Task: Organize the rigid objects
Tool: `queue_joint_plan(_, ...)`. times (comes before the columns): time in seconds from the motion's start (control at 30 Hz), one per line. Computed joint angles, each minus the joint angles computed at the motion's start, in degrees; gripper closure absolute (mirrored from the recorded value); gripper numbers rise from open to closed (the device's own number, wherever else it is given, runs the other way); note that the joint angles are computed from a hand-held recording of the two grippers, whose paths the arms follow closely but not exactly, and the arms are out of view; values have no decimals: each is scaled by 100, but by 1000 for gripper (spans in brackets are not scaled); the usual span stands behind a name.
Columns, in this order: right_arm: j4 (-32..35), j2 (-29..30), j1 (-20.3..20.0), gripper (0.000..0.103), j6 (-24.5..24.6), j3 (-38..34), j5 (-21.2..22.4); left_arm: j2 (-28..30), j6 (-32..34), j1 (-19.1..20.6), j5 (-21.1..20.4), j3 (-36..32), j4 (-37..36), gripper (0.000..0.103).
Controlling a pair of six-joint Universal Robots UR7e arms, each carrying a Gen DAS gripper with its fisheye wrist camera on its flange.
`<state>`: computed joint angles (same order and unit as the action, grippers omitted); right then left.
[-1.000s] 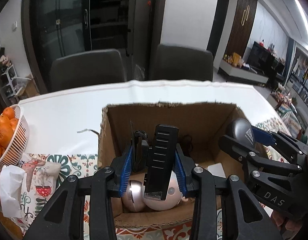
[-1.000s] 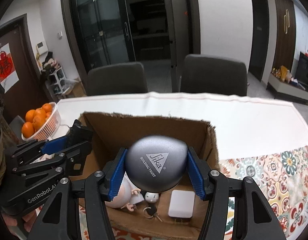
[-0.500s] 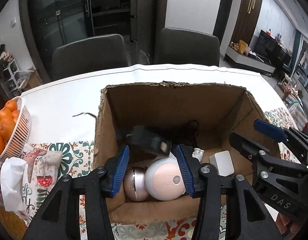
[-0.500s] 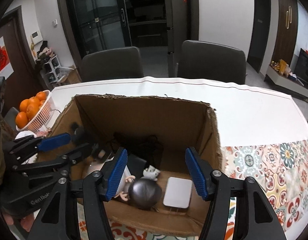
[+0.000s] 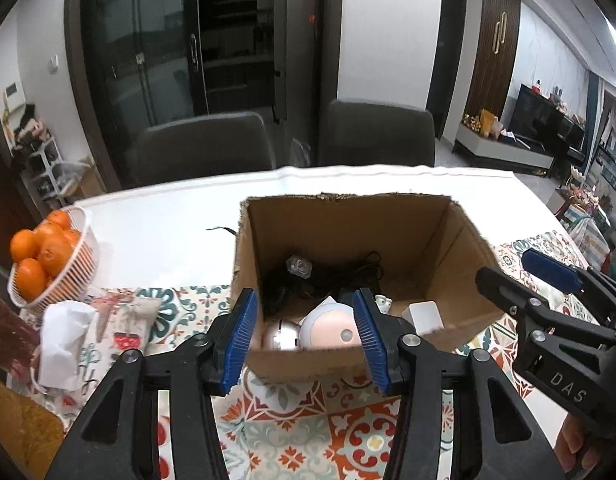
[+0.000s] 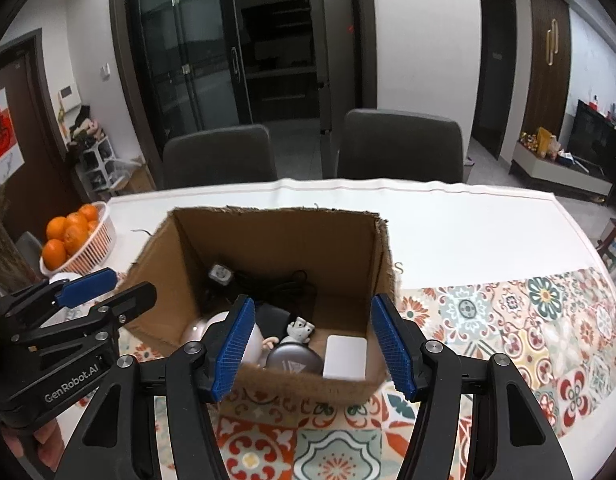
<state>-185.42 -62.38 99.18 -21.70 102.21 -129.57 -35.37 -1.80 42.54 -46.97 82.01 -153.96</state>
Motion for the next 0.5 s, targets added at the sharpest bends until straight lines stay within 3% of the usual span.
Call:
queue_joint_plan(0.27, -783, -359, 378, 40, -135, 670, -267, -627, 87, -396, 380, 1025, -767, 47)
queue_joint_plan(0.5, -1720, -532, 710, 26, -468, 1241, -544, -1080, 56, -751, 768, 1885, -1419, 37)
